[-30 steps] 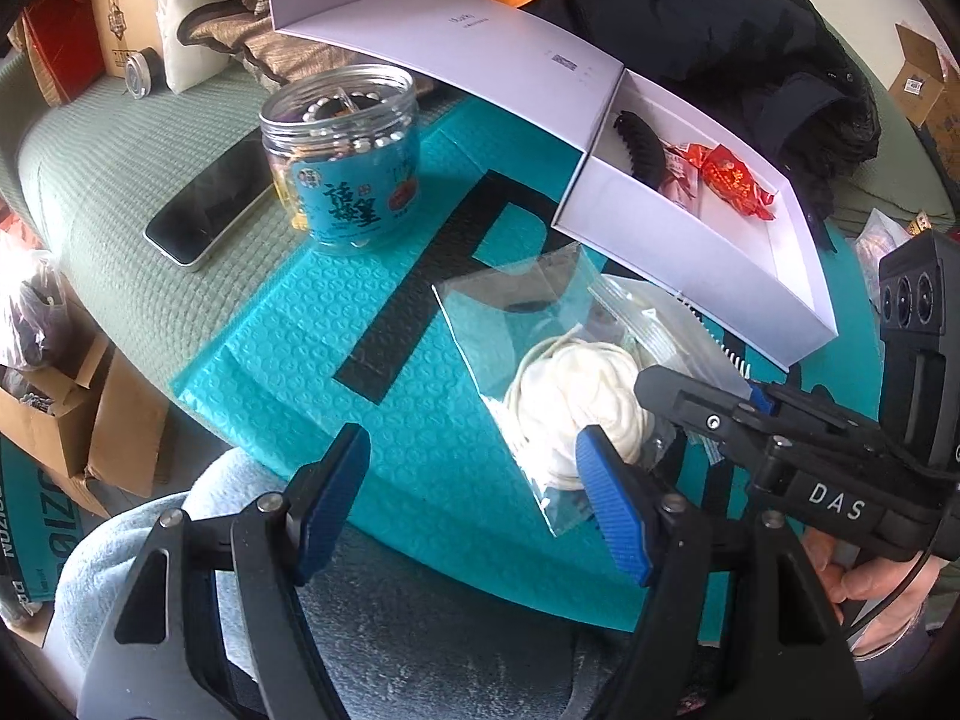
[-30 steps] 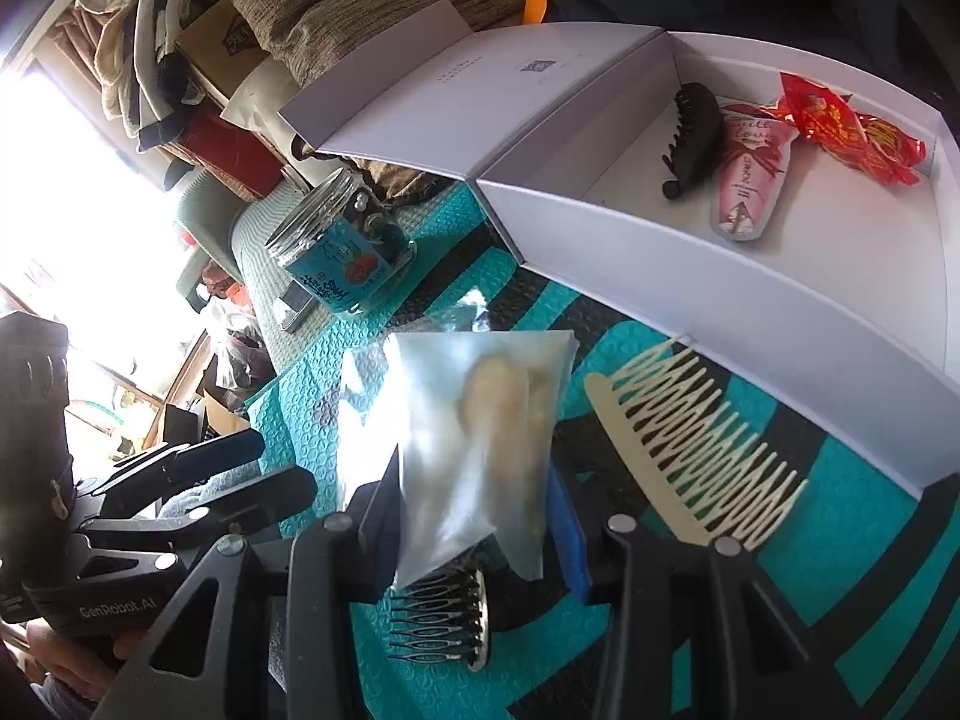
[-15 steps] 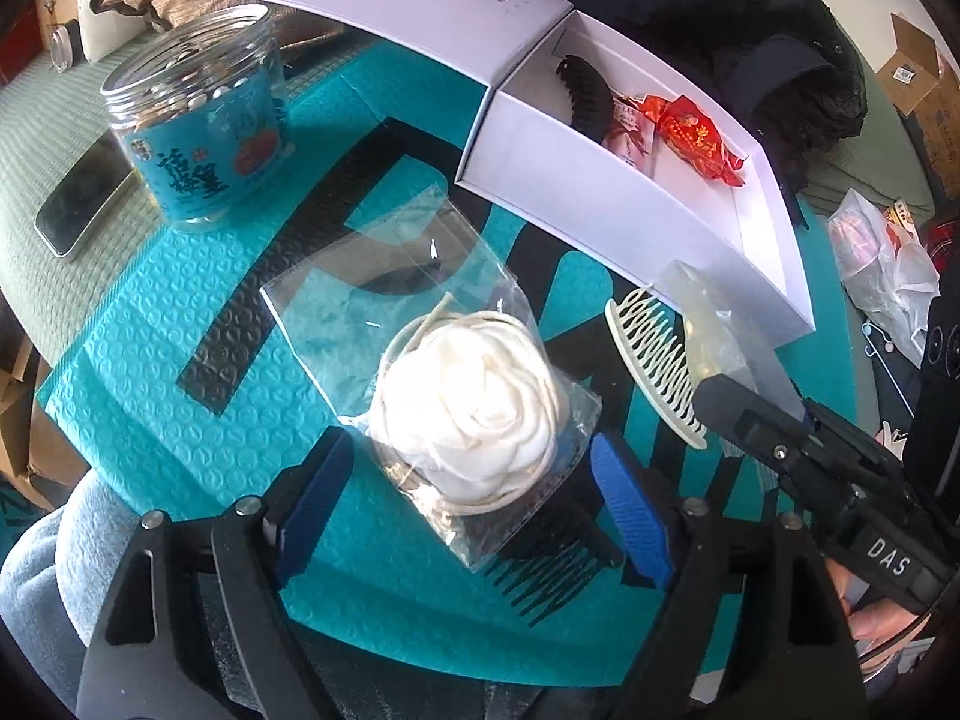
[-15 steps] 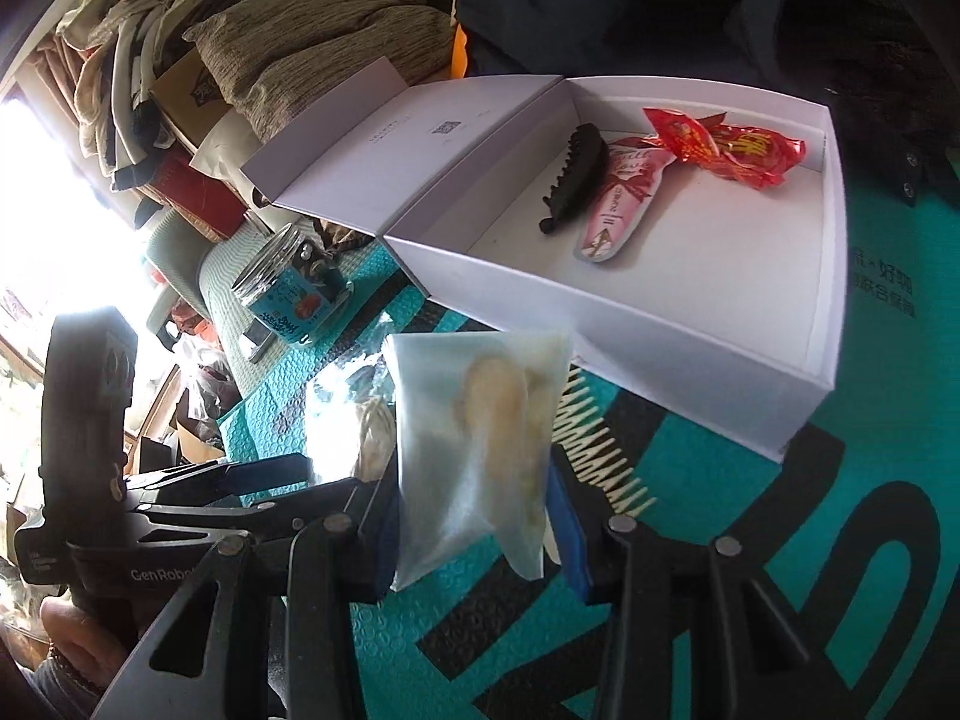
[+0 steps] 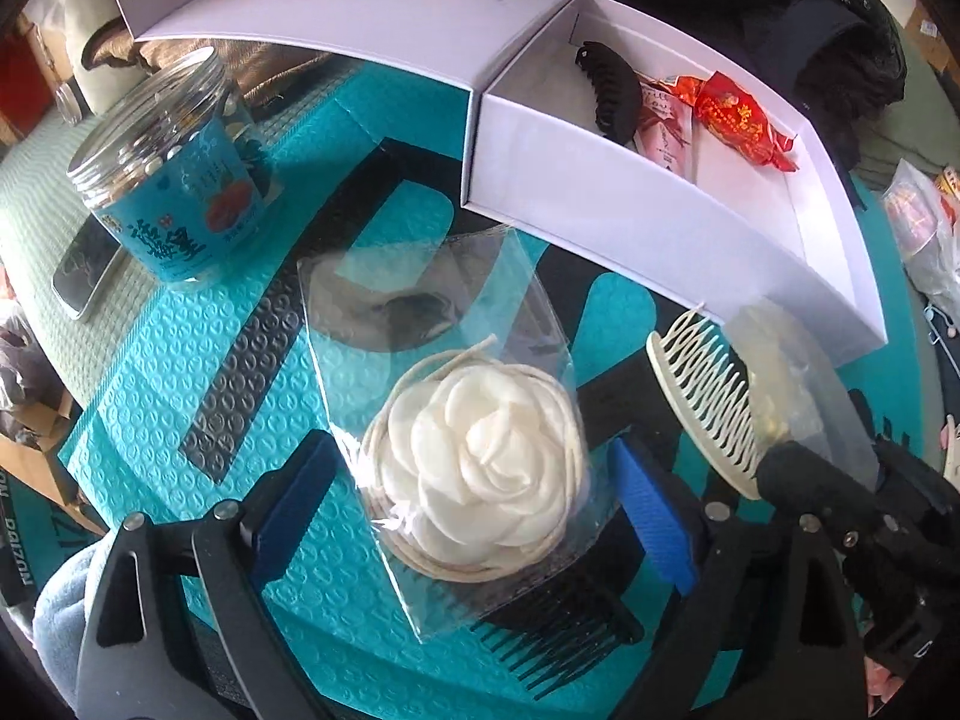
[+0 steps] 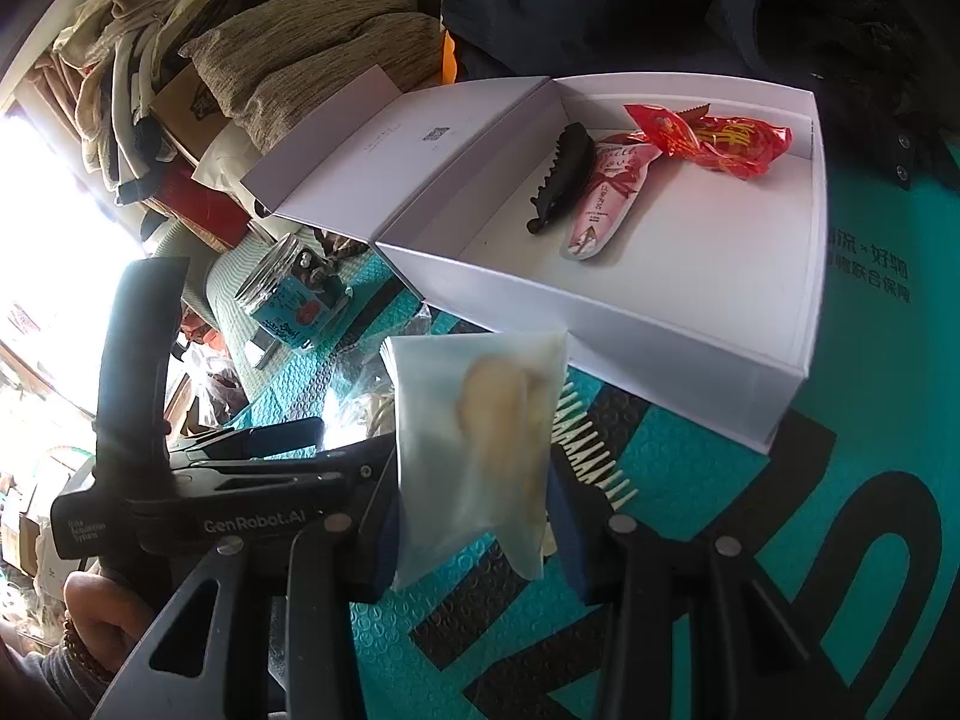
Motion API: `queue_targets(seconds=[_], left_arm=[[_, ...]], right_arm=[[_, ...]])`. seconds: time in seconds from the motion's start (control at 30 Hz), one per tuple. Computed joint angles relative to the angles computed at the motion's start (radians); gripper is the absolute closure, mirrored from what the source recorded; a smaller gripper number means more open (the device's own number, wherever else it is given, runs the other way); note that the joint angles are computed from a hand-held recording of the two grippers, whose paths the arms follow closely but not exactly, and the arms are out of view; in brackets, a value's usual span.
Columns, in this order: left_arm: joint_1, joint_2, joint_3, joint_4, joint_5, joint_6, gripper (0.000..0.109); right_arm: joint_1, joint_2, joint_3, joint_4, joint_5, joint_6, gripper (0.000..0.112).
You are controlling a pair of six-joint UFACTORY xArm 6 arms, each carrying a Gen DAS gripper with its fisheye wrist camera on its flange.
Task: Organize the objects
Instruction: 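Grasp the clear bag with white flower with the left tool while the right tool grasps a clear bag, then lift and carry the flower bag toward the box with the left tool while the right tool carries its bag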
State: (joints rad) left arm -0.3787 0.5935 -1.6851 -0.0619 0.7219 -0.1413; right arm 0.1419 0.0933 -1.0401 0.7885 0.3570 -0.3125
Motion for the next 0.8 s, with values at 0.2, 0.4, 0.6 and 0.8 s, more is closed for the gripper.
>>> queue_targets(seconds=[0.2,0.4,0.6,0.8], left_arm=[[0.01,-0.024,0.042,-0.041,-0.075,0.043,0.056],[0.03,-0.053,0.08,-0.125,-0.096,0.113,0.06],[0.041,-0.137,0.183,-0.136,-0.15,0.143,0.06],[0.051,-0.209,0.256,-0.146,-0.174,0.177,0.06]], right_arm=[[0.001,-0.006,0.014,0.01,-0.016,-0.002,0.07],[0.014,-0.012,0.018,0.014,-0.032,-0.019,0.07],[0.026,-0.018,0.024,0.007,-0.037,-0.016,0.07],[0.039,-0.035,0.03,-0.016,-0.046,-0.004,0.07]])
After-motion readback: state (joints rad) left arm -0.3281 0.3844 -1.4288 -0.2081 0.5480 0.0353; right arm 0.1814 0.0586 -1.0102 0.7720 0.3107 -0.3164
